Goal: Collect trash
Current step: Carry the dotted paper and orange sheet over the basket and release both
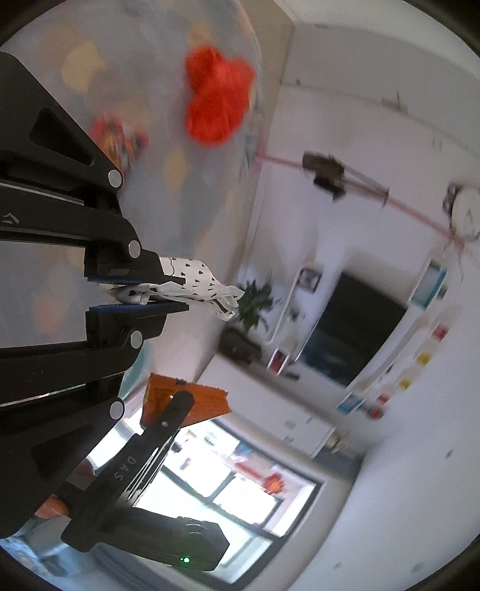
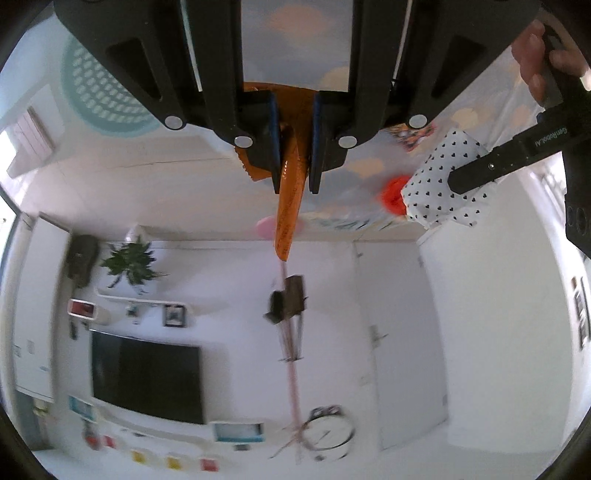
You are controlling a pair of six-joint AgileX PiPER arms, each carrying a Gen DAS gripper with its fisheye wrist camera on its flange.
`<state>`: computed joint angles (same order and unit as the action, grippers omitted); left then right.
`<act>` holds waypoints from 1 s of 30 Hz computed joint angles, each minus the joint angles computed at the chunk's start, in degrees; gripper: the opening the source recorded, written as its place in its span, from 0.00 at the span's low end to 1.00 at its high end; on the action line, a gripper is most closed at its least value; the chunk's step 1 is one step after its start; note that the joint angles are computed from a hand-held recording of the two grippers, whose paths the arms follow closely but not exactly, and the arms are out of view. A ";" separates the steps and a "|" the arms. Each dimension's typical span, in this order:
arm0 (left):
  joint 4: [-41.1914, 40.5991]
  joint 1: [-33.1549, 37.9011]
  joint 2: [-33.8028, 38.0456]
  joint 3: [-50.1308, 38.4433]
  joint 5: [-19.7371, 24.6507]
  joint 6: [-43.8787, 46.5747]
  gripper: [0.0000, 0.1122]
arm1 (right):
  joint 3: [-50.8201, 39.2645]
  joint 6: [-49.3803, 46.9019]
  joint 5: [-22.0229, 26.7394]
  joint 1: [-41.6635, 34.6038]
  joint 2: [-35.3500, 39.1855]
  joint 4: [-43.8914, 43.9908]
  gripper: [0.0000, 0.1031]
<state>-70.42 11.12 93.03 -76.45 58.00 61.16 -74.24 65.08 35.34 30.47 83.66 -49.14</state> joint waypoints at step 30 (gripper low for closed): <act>15.81 -33.35 27.88 -19.08 -5.29 -20.32 0.46 | 28.15 -56.18 -17.59 -44.23 -4.54 63.87 0.18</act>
